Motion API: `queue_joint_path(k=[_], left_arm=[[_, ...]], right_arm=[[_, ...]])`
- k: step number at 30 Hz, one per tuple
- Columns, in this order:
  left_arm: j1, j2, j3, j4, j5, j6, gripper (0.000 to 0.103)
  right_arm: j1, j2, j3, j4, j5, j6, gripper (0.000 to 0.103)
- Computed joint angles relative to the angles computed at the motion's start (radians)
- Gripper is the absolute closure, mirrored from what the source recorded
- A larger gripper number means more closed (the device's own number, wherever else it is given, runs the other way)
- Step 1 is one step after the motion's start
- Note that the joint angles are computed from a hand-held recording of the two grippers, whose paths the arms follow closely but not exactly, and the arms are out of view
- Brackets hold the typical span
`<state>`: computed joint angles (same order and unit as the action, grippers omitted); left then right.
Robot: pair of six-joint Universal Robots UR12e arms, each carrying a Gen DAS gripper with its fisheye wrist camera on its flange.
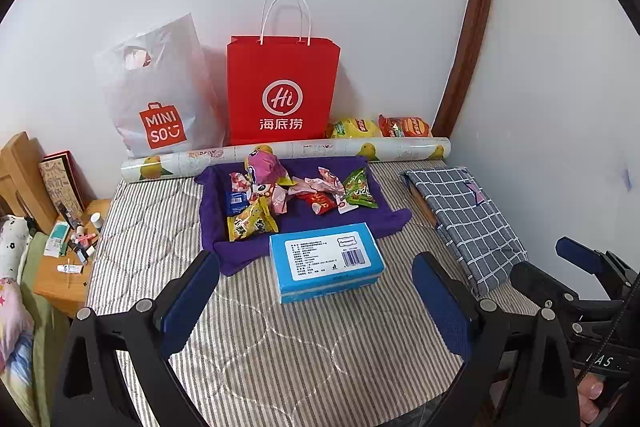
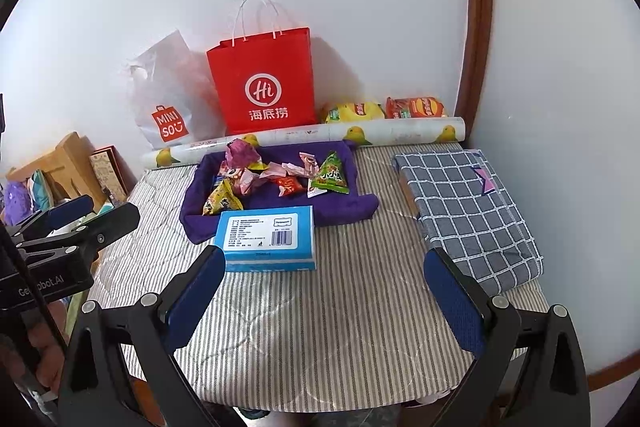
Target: Organize snacks
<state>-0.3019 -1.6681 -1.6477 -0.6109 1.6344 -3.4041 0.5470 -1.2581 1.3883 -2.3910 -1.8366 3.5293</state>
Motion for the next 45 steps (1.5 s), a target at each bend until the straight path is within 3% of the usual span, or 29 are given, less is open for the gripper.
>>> queue_joint_path(k=[45], left_arm=[[-0.023,0.035,-0.026,0.023,0.038,-0.008,0.005]], right_arm=[[0.018,-0.038,0.04,-0.039,-0.017,-0.009,0.004]])
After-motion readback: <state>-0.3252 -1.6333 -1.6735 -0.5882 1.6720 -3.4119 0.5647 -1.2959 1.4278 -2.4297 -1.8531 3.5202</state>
